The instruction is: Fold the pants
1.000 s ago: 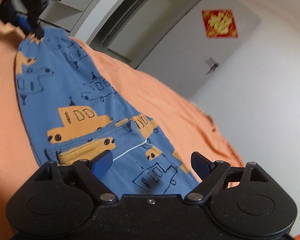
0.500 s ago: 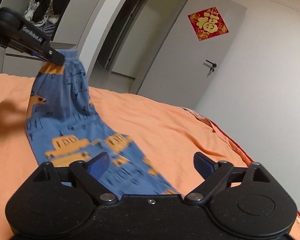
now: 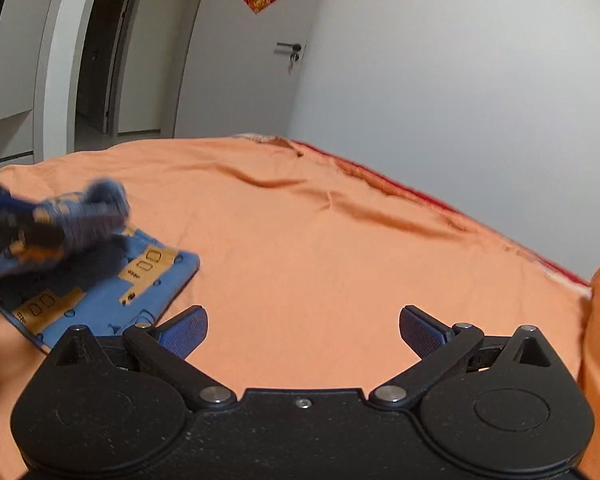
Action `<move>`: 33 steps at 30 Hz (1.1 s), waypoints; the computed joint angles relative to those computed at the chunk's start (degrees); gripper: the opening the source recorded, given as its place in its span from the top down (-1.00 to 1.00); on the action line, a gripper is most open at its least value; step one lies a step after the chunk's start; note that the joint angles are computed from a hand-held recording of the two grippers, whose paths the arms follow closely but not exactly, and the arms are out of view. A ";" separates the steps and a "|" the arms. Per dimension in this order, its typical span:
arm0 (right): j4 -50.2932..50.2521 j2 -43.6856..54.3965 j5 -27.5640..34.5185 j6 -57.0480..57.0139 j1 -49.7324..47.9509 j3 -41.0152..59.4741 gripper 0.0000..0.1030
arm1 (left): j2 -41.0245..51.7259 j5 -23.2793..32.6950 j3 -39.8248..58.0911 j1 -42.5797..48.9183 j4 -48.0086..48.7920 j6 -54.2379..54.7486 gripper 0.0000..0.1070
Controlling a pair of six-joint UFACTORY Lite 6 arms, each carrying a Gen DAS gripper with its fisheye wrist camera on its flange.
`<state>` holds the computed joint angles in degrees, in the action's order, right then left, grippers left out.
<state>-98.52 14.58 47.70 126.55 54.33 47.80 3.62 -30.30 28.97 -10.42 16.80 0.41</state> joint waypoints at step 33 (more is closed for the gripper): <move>27.00 28.15 -6.57 -28.63 5.00 37.20 -0.98 | 13.77 3.74 10.42 37.70 45.62 -38.43 -0.92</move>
